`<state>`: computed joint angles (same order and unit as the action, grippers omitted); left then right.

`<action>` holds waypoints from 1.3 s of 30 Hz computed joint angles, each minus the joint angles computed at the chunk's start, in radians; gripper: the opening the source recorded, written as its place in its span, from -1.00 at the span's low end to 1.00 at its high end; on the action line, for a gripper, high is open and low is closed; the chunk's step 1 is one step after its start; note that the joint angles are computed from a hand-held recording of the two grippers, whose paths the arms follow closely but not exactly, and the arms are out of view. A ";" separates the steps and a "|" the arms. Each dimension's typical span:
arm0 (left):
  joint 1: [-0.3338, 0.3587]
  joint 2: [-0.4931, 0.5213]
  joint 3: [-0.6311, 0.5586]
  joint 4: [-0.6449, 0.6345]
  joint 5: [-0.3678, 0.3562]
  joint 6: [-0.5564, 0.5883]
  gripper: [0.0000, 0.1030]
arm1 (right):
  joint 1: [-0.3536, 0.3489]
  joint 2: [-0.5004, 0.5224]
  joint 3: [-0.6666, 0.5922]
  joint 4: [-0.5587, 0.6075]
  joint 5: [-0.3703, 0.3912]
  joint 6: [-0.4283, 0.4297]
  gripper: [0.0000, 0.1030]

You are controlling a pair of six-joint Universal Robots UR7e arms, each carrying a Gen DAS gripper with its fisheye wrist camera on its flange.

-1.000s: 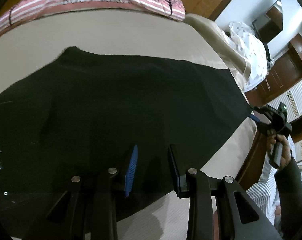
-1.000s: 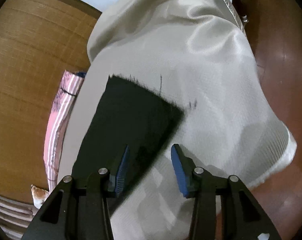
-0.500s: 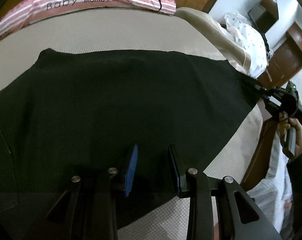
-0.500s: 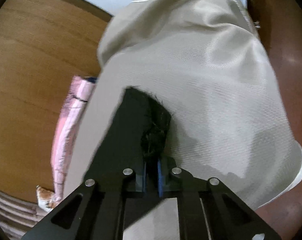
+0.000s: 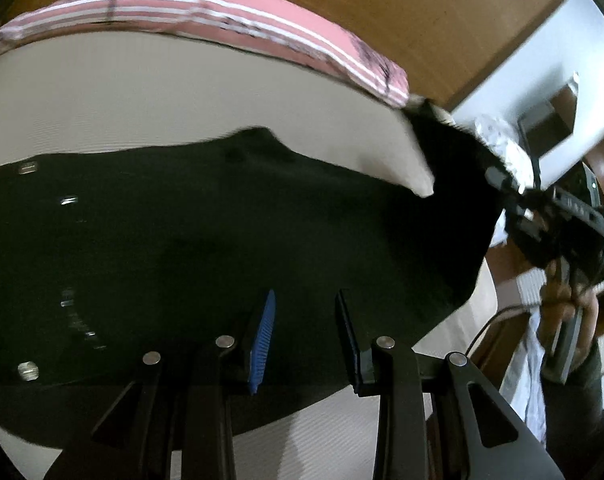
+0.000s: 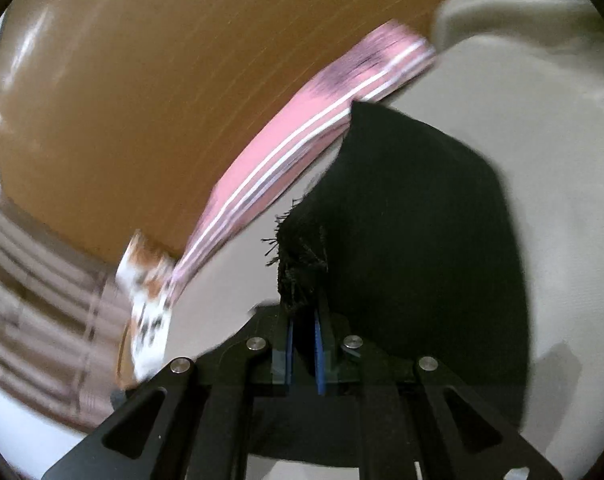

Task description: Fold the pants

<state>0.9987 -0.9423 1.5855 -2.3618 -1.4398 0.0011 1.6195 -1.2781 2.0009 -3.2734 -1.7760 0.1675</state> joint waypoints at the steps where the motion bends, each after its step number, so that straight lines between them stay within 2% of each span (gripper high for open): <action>1: 0.007 -0.007 0.001 -0.001 0.000 -0.004 -0.36 | 0.017 0.038 -0.029 0.030 0.015 -0.009 -0.82; 6: 0.042 -0.040 0.016 -0.019 -0.015 -0.020 -0.36 | 0.076 0.186 -0.114 0.192 0.010 -0.060 -0.81; 9: 0.056 -0.052 0.022 -0.016 -0.027 -0.017 -0.36 | 0.097 0.263 -0.144 0.283 -0.054 -0.078 -0.81; 15: 0.063 -0.049 0.017 0.004 -0.065 -0.007 -0.36 | 0.112 0.307 -0.145 0.346 -0.129 -0.099 -0.80; 18: 0.067 -0.046 0.010 0.031 -0.098 -0.017 -0.36 | 0.109 0.313 -0.140 0.345 -0.120 -0.083 -0.63; 20: 0.066 -0.045 0.007 0.040 -0.112 -0.023 -0.36 | 0.110 0.308 -0.143 0.368 -0.113 -0.064 -0.21; 22: 0.068 -0.044 0.003 0.056 -0.130 -0.031 -0.36 | 0.118 0.295 -0.136 0.364 -0.098 -0.066 -0.09; 26: 0.069 -0.034 -0.007 0.091 -0.176 -0.051 -0.36 | 0.137 0.249 -0.081 0.286 -0.136 -0.073 -0.09; 29: 0.064 -0.025 -0.007 0.110 -0.194 -0.066 -0.36 | 0.151 0.224 -0.045 0.226 -0.239 -0.069 -0.09; 33: 0.048 -0.005 -0.004 0.137 -0.169 -0.088 -0.36 | 0.150 0.202 -0.018 0.193 -0.382 -0.045 -0.09; 35: 0.045 0.004 -0.009 0.160 -0.169 -0.101 -0.36 | 0.141 0.184 0.003 0.184 -0.424 -0.028 -0.09; 36: 0.046 0.006 -0.008 0.168 -0.178 -0.109 -0.36 | 0.133 0.168 0.022 0.171 -0.425 -0.010 -0.09; 39: 0.042 0.014 -0.010 0.184 -0.176 -0.112 -0.36 | 0.103 0.114 0.077 0.139 -0.357 0.037 -0.09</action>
